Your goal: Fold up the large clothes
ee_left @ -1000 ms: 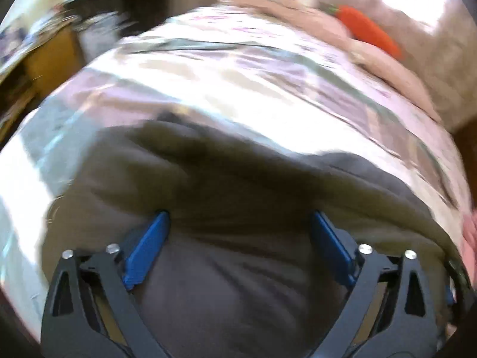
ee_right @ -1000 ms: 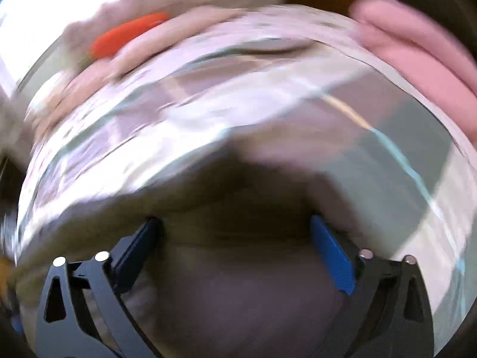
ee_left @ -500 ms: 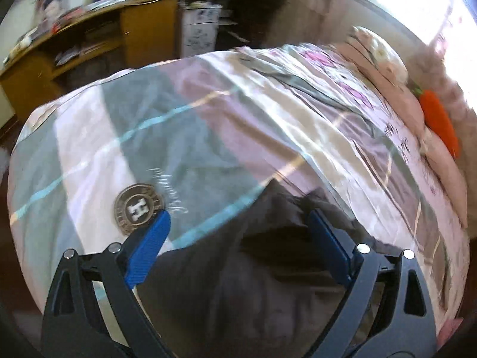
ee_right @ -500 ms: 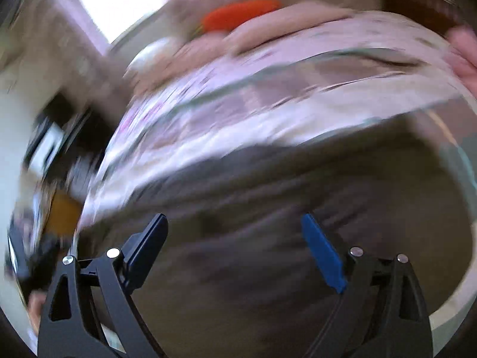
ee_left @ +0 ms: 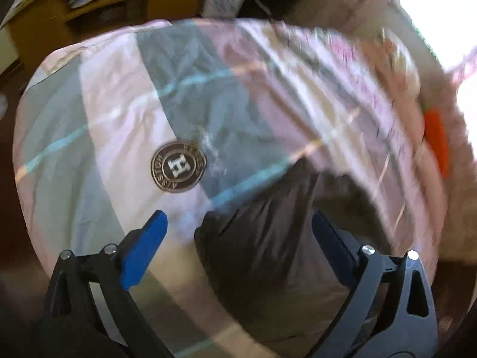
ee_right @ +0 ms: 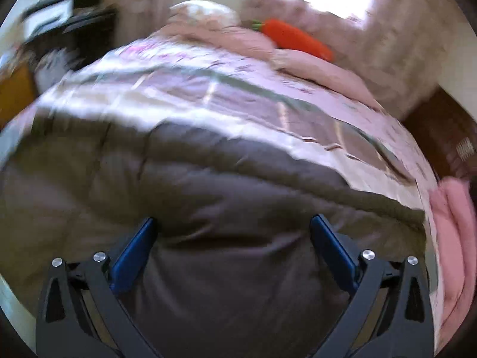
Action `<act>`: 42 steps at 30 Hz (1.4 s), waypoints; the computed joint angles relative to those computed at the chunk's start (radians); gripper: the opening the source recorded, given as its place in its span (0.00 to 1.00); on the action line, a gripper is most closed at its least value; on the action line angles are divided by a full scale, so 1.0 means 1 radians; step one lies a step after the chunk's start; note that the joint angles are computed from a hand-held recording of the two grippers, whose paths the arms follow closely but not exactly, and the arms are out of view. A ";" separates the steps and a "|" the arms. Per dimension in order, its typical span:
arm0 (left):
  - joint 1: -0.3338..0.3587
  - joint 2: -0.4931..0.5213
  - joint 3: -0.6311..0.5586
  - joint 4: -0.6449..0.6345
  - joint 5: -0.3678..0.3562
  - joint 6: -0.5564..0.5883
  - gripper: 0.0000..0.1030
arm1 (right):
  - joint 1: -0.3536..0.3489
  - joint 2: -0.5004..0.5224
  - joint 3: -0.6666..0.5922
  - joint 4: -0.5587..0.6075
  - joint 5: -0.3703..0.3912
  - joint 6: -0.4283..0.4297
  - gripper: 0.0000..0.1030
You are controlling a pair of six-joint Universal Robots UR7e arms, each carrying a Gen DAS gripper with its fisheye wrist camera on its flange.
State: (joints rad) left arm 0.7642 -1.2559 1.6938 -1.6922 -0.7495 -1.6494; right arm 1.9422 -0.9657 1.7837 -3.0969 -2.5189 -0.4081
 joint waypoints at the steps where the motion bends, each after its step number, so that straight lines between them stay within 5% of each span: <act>1: 0.013 0.003 0.000 -0.009 -0.026 0.028 0.96 | 0.010 -0.003 -0.014 0.024 0.022 0.036 0.99; 4: 0.061 -0.003 0.014 -0.035 -0.136 0.062 0.96 | 0.028 -0.014 -0.074 0.243 0.204 0.190 0.99; 6: 0.072 -0.026 0.041 -0.049 -0.173 0.048 0.96 | 0.057 0.042 -0.145 0.381 0.236 0.219 0.90; 8: 0.074 -0.042 0.053 -0.023 -0.190 0.018 0.96 | 0.088 0.107 -0.195 0.454 0.208 0.205 0.59; 13: 0.059 -0.051 0.062 0.040 -0.211 0.022 0.96 | 0.080 0.288 -0.369 0.580 0.130 0.261 0.56; 20: 0.083 -0.007 0.059 -0.017 -0.285 0.148 0.96 | 0.028 0.364 -0.471 0.513 0.107 0.292 0.56; 22: 0.084 0.004 0.056 -0.019 -0.290 0.162 0.96 | 0.015 0.336 -0.430 0.400 0.186 0.255 0.55; 25: 0.082 0.011 0.053 -0.017 -0.296 0.158 0.96 | -0.001 0.214 -0.293 0.119 0.413 0.237 0.53; 30: 0.046 -0.007 0.076 -0.078 -0.257 0.139 0.96 | -0.026 -0.022 -0.152 0.177 0.594 0.327 0.65; 34: -0.017 0.010 0.085 -0.200 -0.193 0.223 0.96 | -0.039 -0.217 0.001 0.168 0.522 0.288 0.77; 37: -0.062 0.093 0.032 -0.233 -0.160 0.389 0.96 | -0.066 -0.328 0.091 0.174 0.360 0.279 0.77; 42: -0.113 0.231 -0.043 -0.336 -0.169 0.697 0.96 | -0.206 -0.488 0.188 0.268 0.344 0.447 0.77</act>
State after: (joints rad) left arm 0.6511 -1.0244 1.6510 -2.0280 -0.9183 -0.9528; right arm 1.7366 -1.4541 1.9721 -2.8284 -2.1752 0.0389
